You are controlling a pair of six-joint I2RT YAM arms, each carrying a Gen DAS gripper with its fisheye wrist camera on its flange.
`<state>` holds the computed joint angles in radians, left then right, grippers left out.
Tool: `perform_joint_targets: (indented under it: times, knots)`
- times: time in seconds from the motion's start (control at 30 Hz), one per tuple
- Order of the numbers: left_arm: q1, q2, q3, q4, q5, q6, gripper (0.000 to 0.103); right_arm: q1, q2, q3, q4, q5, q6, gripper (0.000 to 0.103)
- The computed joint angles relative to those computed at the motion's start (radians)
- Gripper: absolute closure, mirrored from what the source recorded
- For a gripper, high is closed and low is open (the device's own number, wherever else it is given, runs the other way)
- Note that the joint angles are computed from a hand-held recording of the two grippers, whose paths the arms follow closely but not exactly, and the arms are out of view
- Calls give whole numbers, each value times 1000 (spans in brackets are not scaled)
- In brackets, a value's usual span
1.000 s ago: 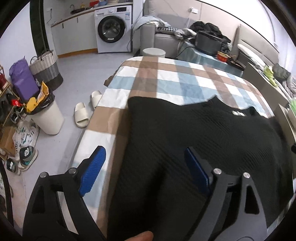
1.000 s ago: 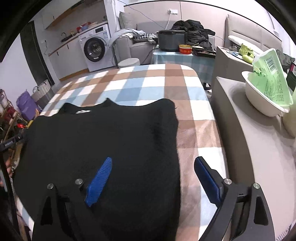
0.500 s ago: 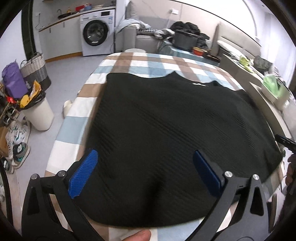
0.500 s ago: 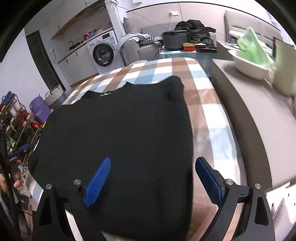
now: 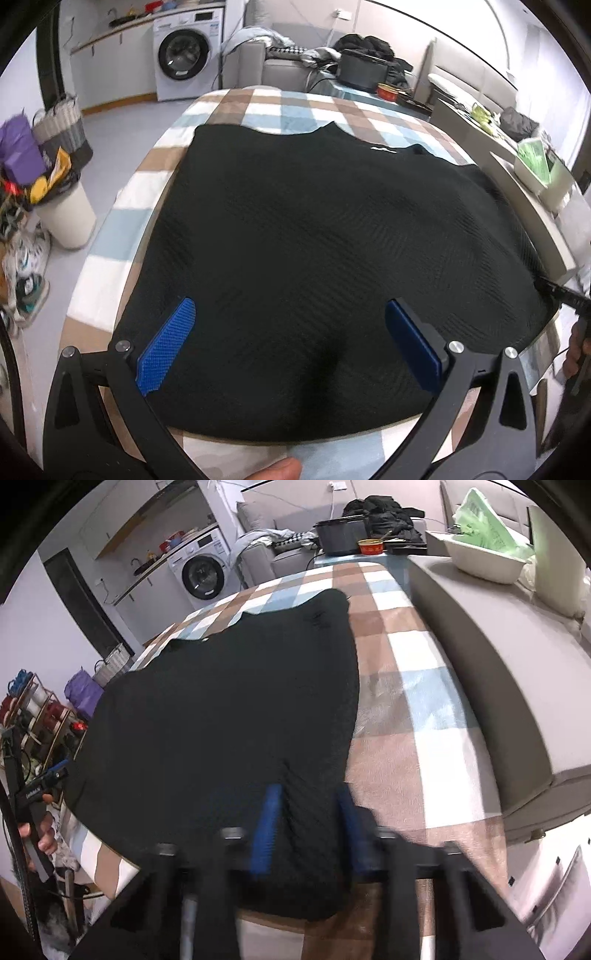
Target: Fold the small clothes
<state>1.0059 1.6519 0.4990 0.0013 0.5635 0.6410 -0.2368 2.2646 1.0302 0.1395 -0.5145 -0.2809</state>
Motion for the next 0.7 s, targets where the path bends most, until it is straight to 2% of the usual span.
perform_joint_targets:
  times: [0.1,0.27,0.43,0.6,0.7]
  knots:
    - [41,14,13,-4,-1,22,1,0,-18,-29,33,-3,-3,86]
    - [88,46,66,-30,11,27,1,3,-63,-65,61,-13,-5,87]
    - [119,55,88,-57,20,48,1,12,-40,-45,43,71,-13,87]
    - [144,58,97,-77,-1,85,1,13,-52,-50,44,94,-2,85]
    - [191,69,120,-121,-14,132,1,14,-84,-75,70,110,16,79]
